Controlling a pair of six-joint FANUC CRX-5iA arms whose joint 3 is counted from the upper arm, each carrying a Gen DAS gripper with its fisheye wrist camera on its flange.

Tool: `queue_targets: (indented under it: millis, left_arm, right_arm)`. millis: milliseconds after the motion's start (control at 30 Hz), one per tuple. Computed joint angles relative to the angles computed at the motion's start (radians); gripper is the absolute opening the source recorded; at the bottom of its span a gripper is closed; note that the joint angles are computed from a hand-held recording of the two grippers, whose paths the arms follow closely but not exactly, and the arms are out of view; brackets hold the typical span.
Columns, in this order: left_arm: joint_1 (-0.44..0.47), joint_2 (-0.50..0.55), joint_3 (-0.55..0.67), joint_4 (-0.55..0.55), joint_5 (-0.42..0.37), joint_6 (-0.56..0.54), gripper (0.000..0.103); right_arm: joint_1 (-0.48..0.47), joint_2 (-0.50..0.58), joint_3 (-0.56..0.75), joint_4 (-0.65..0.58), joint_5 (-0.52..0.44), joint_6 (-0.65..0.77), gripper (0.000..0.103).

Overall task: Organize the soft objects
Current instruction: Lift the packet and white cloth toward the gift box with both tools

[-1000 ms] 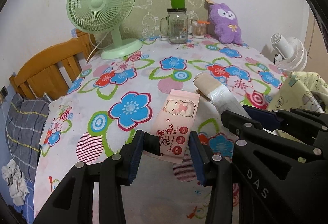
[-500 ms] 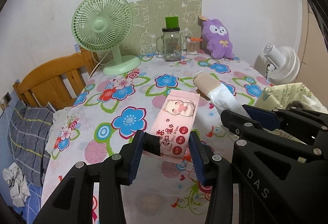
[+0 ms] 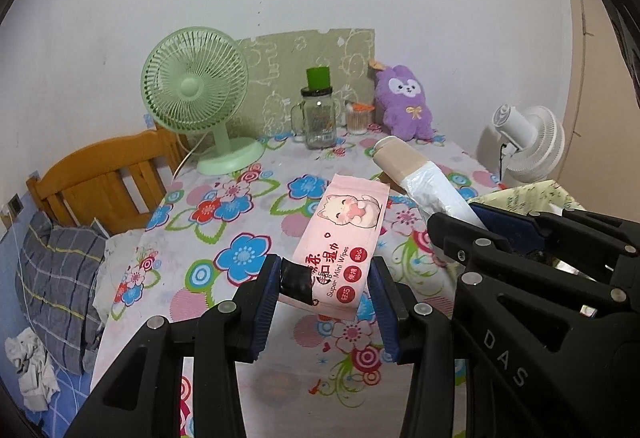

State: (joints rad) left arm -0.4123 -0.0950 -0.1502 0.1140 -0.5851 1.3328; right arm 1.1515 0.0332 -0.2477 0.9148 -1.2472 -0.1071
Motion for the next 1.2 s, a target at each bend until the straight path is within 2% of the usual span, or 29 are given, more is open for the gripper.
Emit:
queue_targets:
  millis: [600,1200]
  left_arm:
    - [-0.083,-0.008,0.009,-0.005,0.026,0.009,0.045]
    - [-0.185,0.078,0.083,-0.001,0.029,-0.003,0.045]
  right_arm:
    - [0.062,-0.111,-0.092,0.04,-0.106,-0.07,0.026]
    - [0.071,-0.219,-0.192,0.025,-0.2,-0.128,0.026]
